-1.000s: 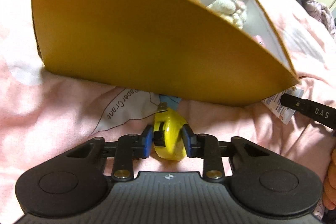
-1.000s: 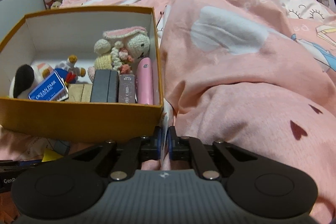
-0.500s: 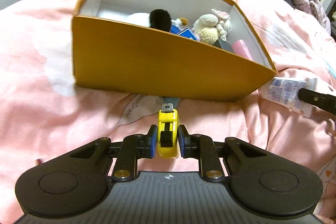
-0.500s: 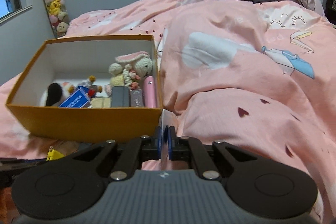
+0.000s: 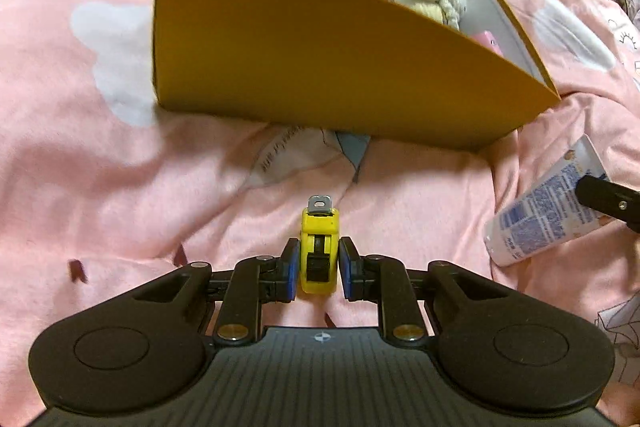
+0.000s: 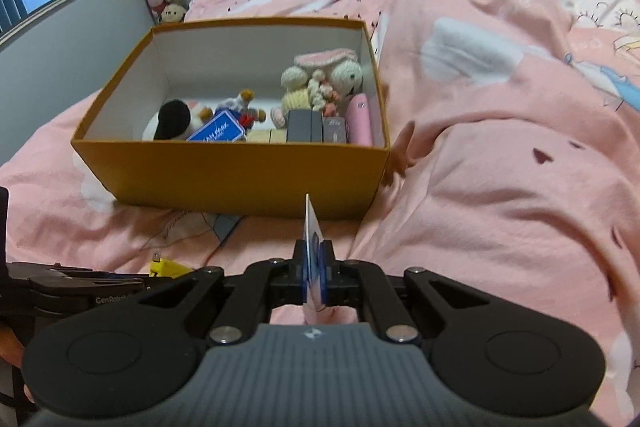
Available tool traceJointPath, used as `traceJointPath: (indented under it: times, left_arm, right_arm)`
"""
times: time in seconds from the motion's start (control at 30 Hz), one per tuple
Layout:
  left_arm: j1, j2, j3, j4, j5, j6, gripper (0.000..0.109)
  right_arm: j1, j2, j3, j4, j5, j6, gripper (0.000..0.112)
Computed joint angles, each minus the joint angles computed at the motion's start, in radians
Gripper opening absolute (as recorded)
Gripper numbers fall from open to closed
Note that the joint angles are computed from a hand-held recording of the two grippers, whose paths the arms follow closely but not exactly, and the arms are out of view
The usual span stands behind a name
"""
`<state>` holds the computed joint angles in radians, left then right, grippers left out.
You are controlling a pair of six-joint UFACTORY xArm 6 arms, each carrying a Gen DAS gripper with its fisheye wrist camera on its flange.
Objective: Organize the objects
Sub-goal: 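Lift the tape measure with the left tool while the right lifts the blue Ocean Park card, then lower the tape measure and card into the orange box and open both tools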
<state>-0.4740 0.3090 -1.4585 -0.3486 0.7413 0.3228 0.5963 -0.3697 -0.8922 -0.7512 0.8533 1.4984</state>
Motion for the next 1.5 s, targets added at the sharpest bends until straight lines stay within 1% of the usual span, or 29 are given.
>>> traceJointPath:
  times: [0.17,0.23,0.43,0.5,0.67,0.73,0.87,0.97,1.07,1.2,1.33,1.4,1.5]
  left_arm:
    - [0.002,0.020,-0.016,0.012,0.041,-0.028,0.023]
    - [0.005,0.021,-0.010,-0.003,0.032,-0.025,0.023]
    - [0.006,-0.005,0.015,-0.027,0.006,-0.005,0.022]
    - [0.010,-0.015,0.017,-0.053,0.006,0.008,0.022]
    - [0.026,-0.049,0.003,-0.142,0.041,0.050,0.022]
    - [0.036,-0.065,-0.013,-0.191,0.066,0.083,0.022]
    - [0.052,-0.088,-0.057,-0.284,0.106,0.138,0.022]
    - [0.057,-0.091,-0.092,-0.328,0.118,0.150,0.022]
    - [0.054,-0.073,-0.147,-0.353,0.115,0.153,0.022]
    - [0.048,-0.010,-0.259,-0.347,0.102,0.131,0.022]
    - [0.040,0.075,-0.379,-0.310,0.092,0.086,0.022]
    - [0.038,0.124,-0.447,-0.295,0.101,0.062,0.022]
    - [0.037,0.174,-0.514,-0.270,0.113,0.033,0.022]
  right_arm:
    - [-0.009,0.010,0.000,0.032,-0.020,-0.032,0.009]
    - [-0.013,0.010,0.005,0.049,-0.023,-0.037,0.011]
    - [-0.011,0.009,0.006,0.041,-0.025,-0.035,0.010]
    - [-0.010,0.006,0.004,0.031,-0.026,-0.041,0.010]
    - [-0.013,-0.020,0.006,-0.037,-0.046,-0.022,0.009]
    - [-0.026,-0.038,0.008,-0.050,-0.074,-0.026,0.009]
    - [-0.072,-0.080,0.017,-0.061,-0.178,-0.035,0.009]
    - [-0.106,-0.088,0.004,-0.098,-0.256,-0.042,0.009]
    - [-0.146,-0.068,-0.030,-0.132,-0.320,-0.051,0.009]
    - [-0.213,-0.009,-0.084,-0.168,-0.405,-0.045,0.009]
    - [-0.279,0.071,-0.138,-0.150,-0.481,-0.067,0.009]
    - [-0.310,0.117,-0.164,-0.126,-0.522,-0.102,0.009]
    - [-0.341,0.181,-0.199,-0.082,-0.556,-0.171,0.009]
